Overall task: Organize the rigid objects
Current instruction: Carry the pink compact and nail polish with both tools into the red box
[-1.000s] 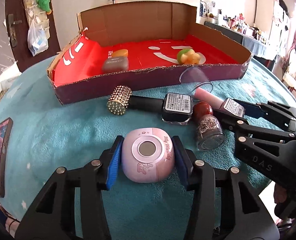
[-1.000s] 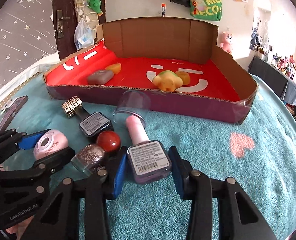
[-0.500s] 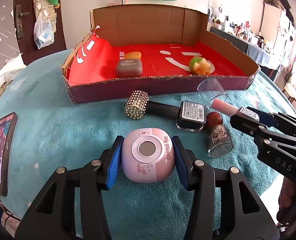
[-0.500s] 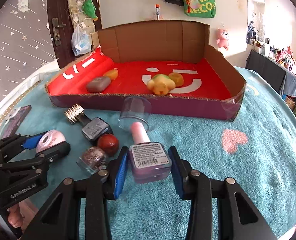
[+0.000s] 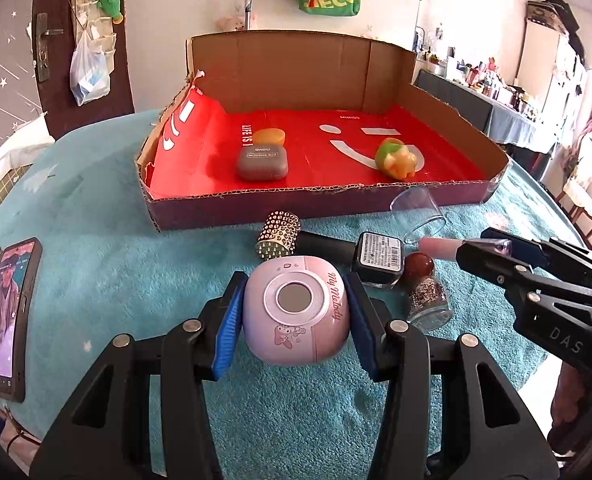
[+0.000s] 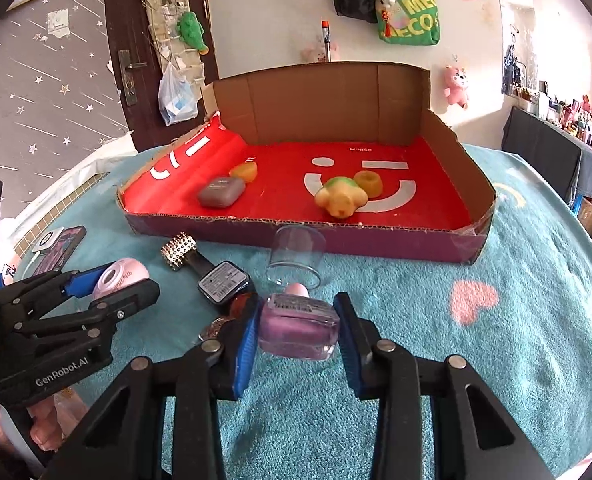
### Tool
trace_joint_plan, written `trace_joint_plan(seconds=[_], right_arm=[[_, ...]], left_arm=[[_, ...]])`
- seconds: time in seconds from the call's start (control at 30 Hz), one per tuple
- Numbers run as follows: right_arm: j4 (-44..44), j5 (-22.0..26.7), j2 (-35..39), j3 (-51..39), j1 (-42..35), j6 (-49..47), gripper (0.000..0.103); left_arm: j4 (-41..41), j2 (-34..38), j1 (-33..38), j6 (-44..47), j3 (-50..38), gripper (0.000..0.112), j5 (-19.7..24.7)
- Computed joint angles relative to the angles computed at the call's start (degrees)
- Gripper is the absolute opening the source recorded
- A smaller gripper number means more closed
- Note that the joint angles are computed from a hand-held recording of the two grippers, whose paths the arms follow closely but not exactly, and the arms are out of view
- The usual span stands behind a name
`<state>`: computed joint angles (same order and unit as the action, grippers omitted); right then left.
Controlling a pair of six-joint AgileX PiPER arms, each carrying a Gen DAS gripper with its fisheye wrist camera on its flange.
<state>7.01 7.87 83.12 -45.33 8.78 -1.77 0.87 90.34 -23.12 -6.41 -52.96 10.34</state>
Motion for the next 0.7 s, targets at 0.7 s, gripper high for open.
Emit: trace_joint_plan(seconds=[0.7], right_arm=[[20.3,-0.3,1.5,2.3,-2.5,-20.2,0.038]], left_arm=[[-1.0,3.5,0.0,0.4,-1.7,0.046,2.2]])
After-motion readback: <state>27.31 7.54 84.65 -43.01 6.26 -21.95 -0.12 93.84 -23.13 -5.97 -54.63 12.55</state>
